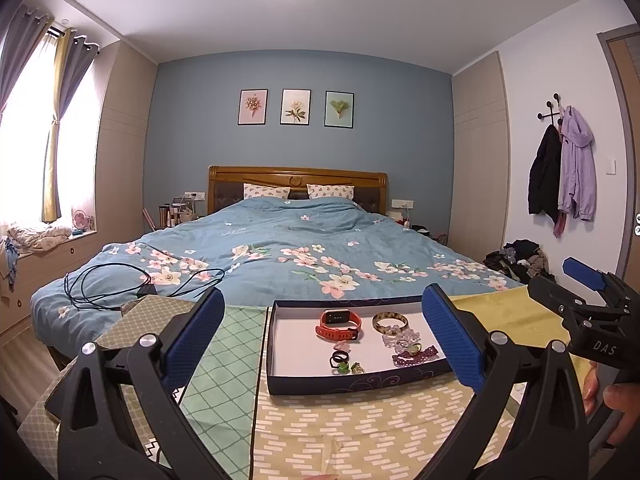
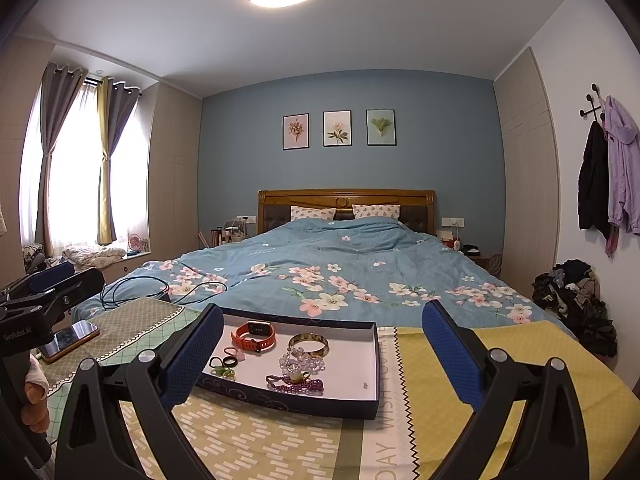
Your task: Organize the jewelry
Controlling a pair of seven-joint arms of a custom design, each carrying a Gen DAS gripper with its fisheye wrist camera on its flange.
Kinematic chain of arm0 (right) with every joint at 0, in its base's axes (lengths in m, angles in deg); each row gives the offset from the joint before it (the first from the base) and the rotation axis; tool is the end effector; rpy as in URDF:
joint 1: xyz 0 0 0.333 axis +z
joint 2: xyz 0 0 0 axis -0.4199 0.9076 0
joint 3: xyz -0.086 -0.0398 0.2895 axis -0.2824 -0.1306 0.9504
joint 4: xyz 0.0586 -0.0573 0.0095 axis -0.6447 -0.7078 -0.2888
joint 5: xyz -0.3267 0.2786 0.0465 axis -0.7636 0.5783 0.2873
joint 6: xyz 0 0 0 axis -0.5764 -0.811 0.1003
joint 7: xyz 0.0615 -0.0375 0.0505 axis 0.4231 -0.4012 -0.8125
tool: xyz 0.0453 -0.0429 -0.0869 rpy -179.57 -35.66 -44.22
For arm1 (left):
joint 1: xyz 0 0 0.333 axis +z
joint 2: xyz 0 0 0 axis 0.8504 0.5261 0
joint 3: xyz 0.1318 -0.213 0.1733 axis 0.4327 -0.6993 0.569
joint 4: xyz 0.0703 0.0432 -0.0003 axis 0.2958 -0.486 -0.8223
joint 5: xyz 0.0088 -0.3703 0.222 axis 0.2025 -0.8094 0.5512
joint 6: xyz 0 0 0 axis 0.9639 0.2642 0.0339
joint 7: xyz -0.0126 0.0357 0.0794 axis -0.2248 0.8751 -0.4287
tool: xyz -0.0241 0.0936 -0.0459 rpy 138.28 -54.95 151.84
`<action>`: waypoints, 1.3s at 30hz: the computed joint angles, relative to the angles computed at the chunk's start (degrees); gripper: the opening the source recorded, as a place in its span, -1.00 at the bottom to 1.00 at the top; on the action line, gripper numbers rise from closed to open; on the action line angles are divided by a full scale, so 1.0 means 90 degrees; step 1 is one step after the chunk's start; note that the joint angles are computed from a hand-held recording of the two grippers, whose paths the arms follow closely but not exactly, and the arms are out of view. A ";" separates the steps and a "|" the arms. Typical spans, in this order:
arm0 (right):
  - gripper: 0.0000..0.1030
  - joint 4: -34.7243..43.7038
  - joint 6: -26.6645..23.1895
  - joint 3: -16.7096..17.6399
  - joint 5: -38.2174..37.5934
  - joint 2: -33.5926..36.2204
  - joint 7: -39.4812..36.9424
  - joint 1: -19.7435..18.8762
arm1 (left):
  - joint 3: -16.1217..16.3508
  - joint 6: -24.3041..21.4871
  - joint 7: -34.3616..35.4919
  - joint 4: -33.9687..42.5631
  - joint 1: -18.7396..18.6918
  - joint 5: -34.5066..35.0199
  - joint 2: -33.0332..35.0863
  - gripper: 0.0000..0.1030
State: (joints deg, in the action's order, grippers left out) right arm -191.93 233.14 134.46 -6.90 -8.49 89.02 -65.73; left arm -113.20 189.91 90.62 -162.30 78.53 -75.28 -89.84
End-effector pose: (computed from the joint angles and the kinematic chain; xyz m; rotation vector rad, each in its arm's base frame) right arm 0.4817 0.2941 0.5973 -1.4221 1.1070 -0.9581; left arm 0.4434 -0.0700 0.5903 -1.3436 1.2851 -1.1696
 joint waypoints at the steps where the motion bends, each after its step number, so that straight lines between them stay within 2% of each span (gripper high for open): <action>1: 0.86 -0.0013 0.0013 -0.0011 0.0010 -0.0013 0.0012 0.0013 | -0.0003 -0.0005 0.0002 0.0007 0.0007 -0.0007 -0.0006 0.89; 12: 0.86 -0.0064 0.0031 -0.0116 0.0079 -0.0003 -0.0061 0.0147 | 0.0069 -0.0089 -0.0080 -0.0032 -0.0117 0.0022 -0.0045 0.89; 24: 0.86 -0.0061 0.0051 -0.0073 0.0141 -0.0017 -0.0093 0.0113 | 0.0236 -0.0143 -0.0174 -0.0054 -0.0220 0.0199 -0.0086 0.89; 39: 0.86 -0.0061 0.0039 -0.0060 0.0118 -0.0027 -0.0054 0.0117 | 0.0252 -0.0136 -0.0205 -0.0036 -0.0227 0.0246 -0.0068 0.89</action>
State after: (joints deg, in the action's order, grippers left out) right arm -192.47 233.50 133.93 -5.83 -8.73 88.53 -64.67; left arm -110.93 188.68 88.77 -162.63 76.49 -73.08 -90.46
